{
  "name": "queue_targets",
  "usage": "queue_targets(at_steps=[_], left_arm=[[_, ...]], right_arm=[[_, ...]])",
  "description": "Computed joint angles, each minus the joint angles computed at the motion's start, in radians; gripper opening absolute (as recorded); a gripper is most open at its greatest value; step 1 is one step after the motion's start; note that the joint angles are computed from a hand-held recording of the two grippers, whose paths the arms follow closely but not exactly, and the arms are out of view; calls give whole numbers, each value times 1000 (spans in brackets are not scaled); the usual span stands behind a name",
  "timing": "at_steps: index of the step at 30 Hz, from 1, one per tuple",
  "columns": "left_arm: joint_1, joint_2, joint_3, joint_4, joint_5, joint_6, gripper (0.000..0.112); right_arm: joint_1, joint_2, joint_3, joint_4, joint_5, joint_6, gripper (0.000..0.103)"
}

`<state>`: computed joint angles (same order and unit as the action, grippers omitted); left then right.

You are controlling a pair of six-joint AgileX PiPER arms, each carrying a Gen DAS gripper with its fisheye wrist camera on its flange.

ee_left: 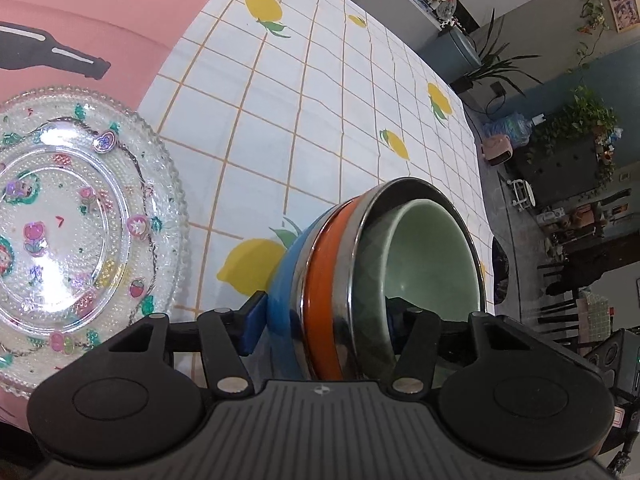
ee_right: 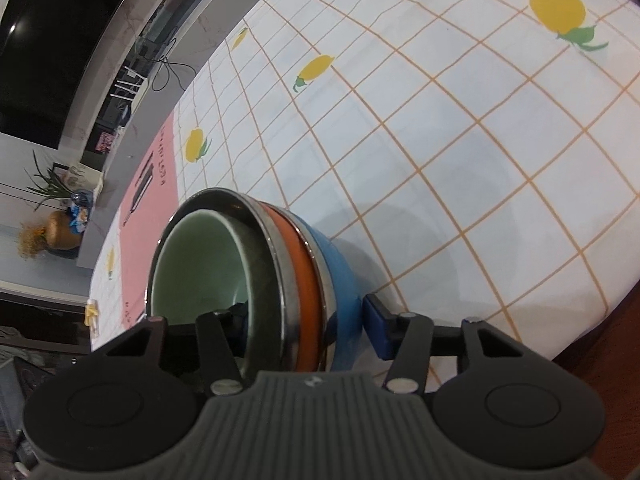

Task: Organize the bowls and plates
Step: 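Carry the nested bowls with both tools and lower them onto the glass plates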

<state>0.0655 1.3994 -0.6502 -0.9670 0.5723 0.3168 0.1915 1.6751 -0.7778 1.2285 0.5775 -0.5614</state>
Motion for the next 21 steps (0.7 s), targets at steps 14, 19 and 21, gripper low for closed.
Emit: queue_targets(at_steps=[14, 19, 21], left_arm=[[8, 8, -14, 10, 20, 28, 61], [25, 15, -6, -28, 33, 70, 61], [26, 14, -5, -28, 34, 70, 61]], right_arm=[[1, 1, -4, -17, -3, 15, 51], [23, -11, -7, -56, -26, 66, 50], [27, -13, -8, -65, -29, 81, 50]])
